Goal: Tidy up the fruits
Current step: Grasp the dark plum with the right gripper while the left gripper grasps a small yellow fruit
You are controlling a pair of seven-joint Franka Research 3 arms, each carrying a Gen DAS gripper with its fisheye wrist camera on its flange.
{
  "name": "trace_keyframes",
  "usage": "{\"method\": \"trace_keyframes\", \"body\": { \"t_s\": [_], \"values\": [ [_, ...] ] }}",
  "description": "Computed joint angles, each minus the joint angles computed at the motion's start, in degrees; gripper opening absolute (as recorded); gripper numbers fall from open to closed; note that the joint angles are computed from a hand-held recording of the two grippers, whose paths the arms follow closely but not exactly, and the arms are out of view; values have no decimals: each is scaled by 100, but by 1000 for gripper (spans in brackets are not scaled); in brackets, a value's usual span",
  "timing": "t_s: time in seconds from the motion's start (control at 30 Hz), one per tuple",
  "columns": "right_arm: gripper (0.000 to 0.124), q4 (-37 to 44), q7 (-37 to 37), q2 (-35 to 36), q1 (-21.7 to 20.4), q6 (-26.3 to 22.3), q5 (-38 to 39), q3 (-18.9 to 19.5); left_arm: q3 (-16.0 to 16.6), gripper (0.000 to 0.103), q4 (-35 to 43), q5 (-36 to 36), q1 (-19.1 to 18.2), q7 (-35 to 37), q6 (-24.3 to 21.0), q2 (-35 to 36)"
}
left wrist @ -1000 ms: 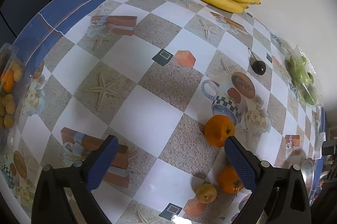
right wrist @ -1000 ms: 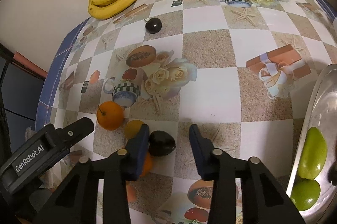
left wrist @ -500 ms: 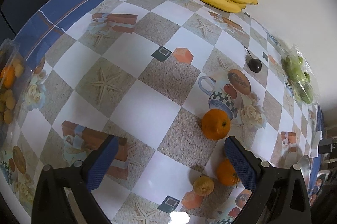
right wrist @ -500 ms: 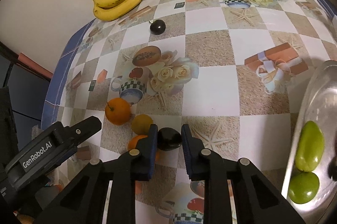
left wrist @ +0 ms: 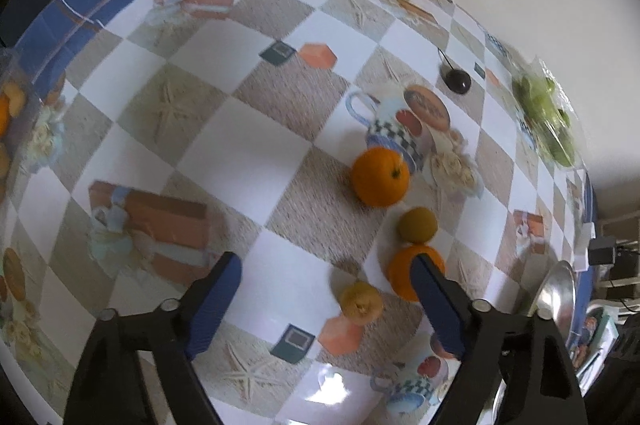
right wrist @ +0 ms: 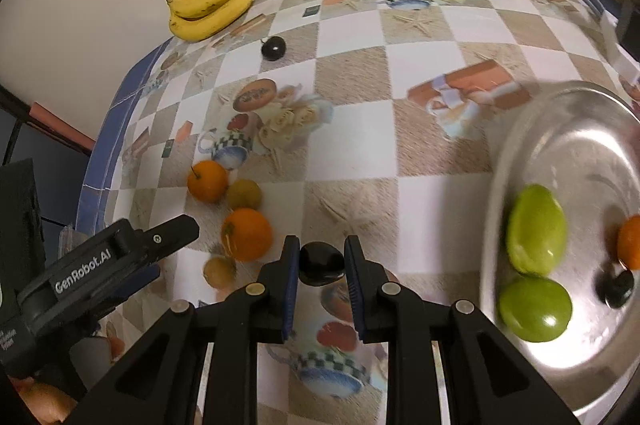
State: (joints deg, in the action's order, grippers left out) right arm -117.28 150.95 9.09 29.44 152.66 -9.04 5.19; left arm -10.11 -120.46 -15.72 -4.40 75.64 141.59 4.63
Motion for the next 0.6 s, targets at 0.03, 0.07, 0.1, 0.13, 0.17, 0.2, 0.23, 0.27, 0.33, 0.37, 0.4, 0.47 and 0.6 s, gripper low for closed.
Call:
{"method": "trace_keyframes", "body": {
  "t_s": [0.03, 0.07, 0.1, 0.13, 0.17, 0.2, 0.23, 0.27, 0.33, 0.37, 0.4, 0.47, 0.6],
  "values": [
    [24, -63, 41, -57, 9, -22, -17, -4, -9, 83, -10, -59, 3, 36, -36, -6],
    [24, -135, 79, -115, 8, -24, -14, 2, -15, 80, -34, -107, 2, 64, -62, -22],
    [24, -187, 97, -155, 0, -19, -6, 14, -23, 77, -49, -182, 1, 102, -87, -27],
    [23, -233, 115, -195, -8, -29, -3, 28, -28, 77, -57, -259, 0, 127, -126, -27],
    [23, -268, 130, -227, -15, -42, -9, 44, -30, 77, -67, -301, -5, 129, -144, -29],
    [24, -307, 139, -261, -21, -56, -12, 61, -33, 77, -74, -313, -15, 128, -148, -26],
    [24, -334, 142, -286, -29, -79, -13, 79, -36, 77, -71, -269, -32, 117, -156, -18],
    [24, -351, 136, -299, -38, -111, -3, 97, -39, 76, -82, -254, -41, 133, -138, -23],
    [24, -376, 123, -310, -58, -128, 29, 124, -43, 70, -104, -284, -53, 159, -70, -43],
    [24, -384, 102, -305, -70, -122, 66, 136, -42, 67, -104, -279, -59, 159, -49, -46],
    [24, -405, 78, -309, -80, -99, 102, 146, -42, 63, -103, -294, -62, 168, -33, -47],
    [24, -400, -7, -288, -95, -87, 188, 164, -44, 58, -70, -357, -62, 193, -63, -25],
    [24, -356, -127, -233, -96, -104, 313, 174, -18, 53, -89, -370, -48, 121, -137, -60]
  ]
}}
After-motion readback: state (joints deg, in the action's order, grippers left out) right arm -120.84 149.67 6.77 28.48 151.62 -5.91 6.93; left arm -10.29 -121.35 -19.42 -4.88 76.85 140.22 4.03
